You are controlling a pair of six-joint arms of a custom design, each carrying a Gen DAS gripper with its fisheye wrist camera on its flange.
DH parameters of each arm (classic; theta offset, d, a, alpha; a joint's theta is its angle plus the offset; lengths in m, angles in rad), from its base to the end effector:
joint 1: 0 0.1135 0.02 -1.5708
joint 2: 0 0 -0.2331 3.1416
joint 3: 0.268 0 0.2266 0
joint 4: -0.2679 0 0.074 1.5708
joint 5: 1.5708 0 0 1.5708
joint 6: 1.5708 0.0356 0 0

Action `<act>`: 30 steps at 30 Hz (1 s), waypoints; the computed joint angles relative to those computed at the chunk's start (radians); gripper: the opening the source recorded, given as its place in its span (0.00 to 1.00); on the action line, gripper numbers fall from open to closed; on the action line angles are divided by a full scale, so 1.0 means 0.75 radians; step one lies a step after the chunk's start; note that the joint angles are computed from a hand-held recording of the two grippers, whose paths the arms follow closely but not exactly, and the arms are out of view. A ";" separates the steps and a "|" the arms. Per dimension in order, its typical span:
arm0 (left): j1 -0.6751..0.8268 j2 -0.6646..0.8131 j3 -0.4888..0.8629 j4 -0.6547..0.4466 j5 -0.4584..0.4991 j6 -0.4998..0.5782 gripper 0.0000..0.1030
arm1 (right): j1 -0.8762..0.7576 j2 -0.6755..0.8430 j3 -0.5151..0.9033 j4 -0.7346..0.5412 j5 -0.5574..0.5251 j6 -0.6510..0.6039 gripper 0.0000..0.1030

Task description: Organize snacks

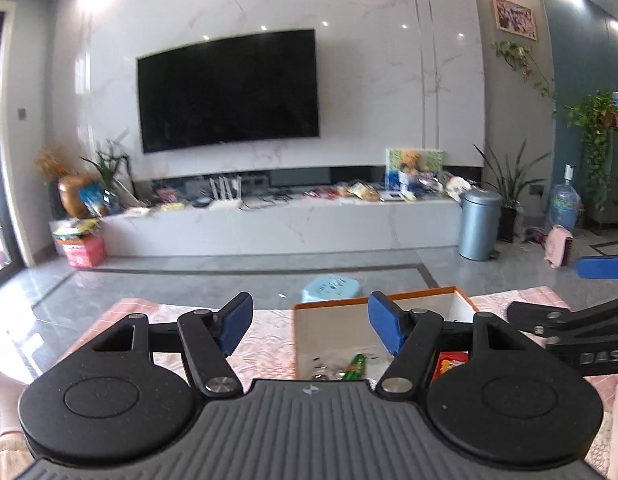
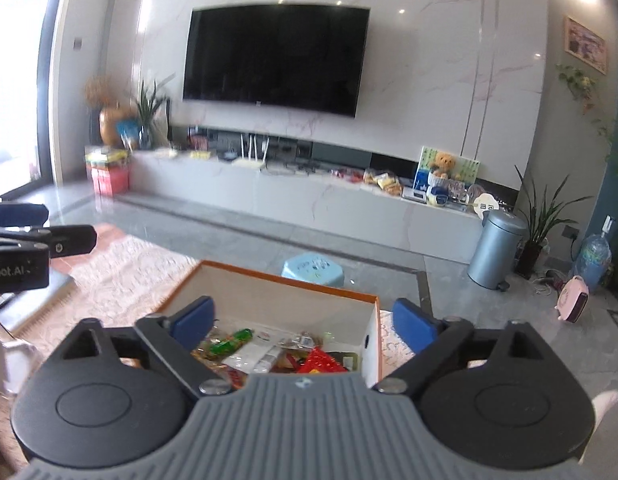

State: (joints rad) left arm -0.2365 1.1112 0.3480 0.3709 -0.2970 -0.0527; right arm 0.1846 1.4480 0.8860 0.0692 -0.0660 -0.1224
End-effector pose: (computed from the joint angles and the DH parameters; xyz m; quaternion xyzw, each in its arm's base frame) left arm 0.2123 -0.0404 0.1734 -0.0064 0.8263 0.0425 0.5617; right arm 0.2992 0.0583 0.2274 -0.1479 0.8451 0.0443 0.5119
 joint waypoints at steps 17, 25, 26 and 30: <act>-0.219 -0.466 -0.411 0.033 -0.385 -0.047 0.91 | 0.394 -0.916 -0.803 0.172 0.512 0.308 0.96; -0.125 -0.092 -0.430 0.236 -0.224 -0.071 0.91 | 0.464 -0.731 -0.910 0.355 0.624 0.344 0.96; -0.117 -0.028 -0.412 0.259 -0.205 -0.068 0.91 | 0.458 -0.696 -0.911 0.373 0.610 0.351 0.96; -0.100 0.147 -0.440 0.413 -0.173 -0.065 0.91 | 0.407 -0.469 -0.877 0.490 0.549 0.369 0.96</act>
State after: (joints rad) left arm -0.3116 1.2214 0.0179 0.6810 -0.4264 -0.1018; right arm 0.4895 1.0963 0.2284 0.4368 0.3458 0.1544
